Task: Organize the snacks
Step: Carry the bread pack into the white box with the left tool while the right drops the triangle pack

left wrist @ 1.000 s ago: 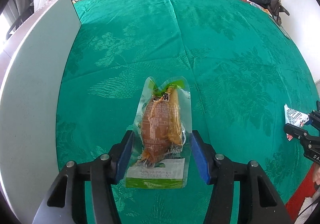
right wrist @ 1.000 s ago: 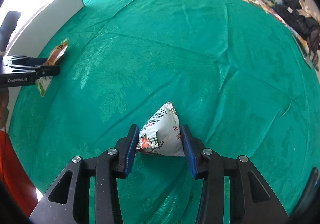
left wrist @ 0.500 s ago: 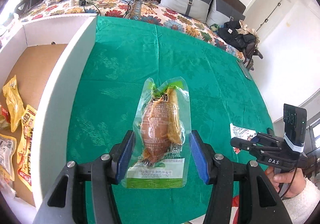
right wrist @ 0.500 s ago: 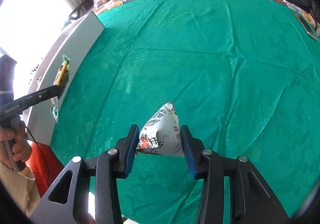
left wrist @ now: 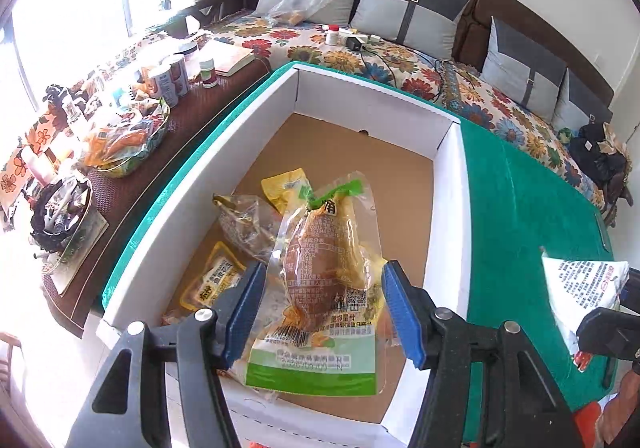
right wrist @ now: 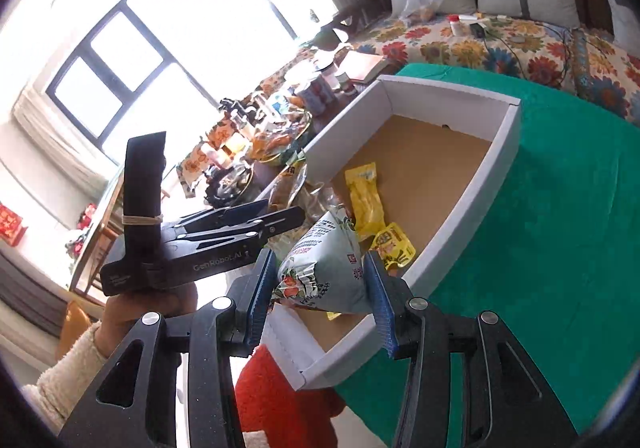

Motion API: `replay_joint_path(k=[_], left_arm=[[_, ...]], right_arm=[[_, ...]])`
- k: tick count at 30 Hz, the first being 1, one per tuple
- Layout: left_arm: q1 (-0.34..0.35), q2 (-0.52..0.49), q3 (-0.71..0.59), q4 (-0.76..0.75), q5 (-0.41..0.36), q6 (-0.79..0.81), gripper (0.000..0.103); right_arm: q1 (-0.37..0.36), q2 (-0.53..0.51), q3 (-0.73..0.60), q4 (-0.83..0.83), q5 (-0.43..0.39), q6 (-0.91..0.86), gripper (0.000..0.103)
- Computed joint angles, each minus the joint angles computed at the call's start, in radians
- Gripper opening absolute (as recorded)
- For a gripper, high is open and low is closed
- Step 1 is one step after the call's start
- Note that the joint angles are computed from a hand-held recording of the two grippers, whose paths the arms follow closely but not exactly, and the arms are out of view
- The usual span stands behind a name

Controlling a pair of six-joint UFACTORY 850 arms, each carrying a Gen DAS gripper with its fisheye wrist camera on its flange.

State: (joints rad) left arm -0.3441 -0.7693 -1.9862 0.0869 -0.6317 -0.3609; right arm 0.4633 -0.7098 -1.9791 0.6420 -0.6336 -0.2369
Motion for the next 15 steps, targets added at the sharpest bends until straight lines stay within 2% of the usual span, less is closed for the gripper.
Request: replay_joint_path(k=[1, 2, 4, 6, 9, 11, 13, 14, 15], left_arm=[[0.001, 0.006, 0.026, 0.052, 0.002, -0.045, 0.06], [0.003, 0.013, 0.049, 0.089, 0.002, -0.074, 0.062], [0.004, 0.036, 0.104, 0.121, 0.023, -0.101, 0.066], [-0.005, 0.058, 0.141, 0.177, 0.04, -0.141, 0.078], [-0.034, 0.11, 0.208, 0.343, 0.078, -0.262, 0.084], [-0.063, 0.127, 0.217, 0.476, 0.066, -0.37, 0.086], [-0.091, 0.145, 0.225, 0.593, 0.044, -0.468, 0.087], [-0.105, 0.147, 0.218, 0.636, 0.014, -0.507, 0.095], [-0.117, 0.146, 0.208, 0.681, -0.021, -0.542, 0.102]], right_arm=[[0.011, -0.033, -0.042, -0.02, -0.021, 0.019, 0.064], [0.018, -0.056, -0.067, -0.03, -0.034, 0.03, 0.076], [0.028, -0.075, -0.08, -0.075, -0.041, 0.078, 0.076], [0.03, -0.084, -0.085, -0.107, -0.045, 0.113, 0.076], [0.037, -0.076, -0.081, -0.233, -0.027, 0.178, 0.076], [0.045, -0.067, -0.073, -0.327, -0.017, 0.222, 0.076], [0.051, -0.063, -0.072, -0.394, -0.009, 0.26, 0.081], [0.053, -0.062, -0.075, -0.42, -0.013, 0.277, 0.086], [0.056, -0.066, -0.083, -0.452, -0.015, 0.3, 0.087]])
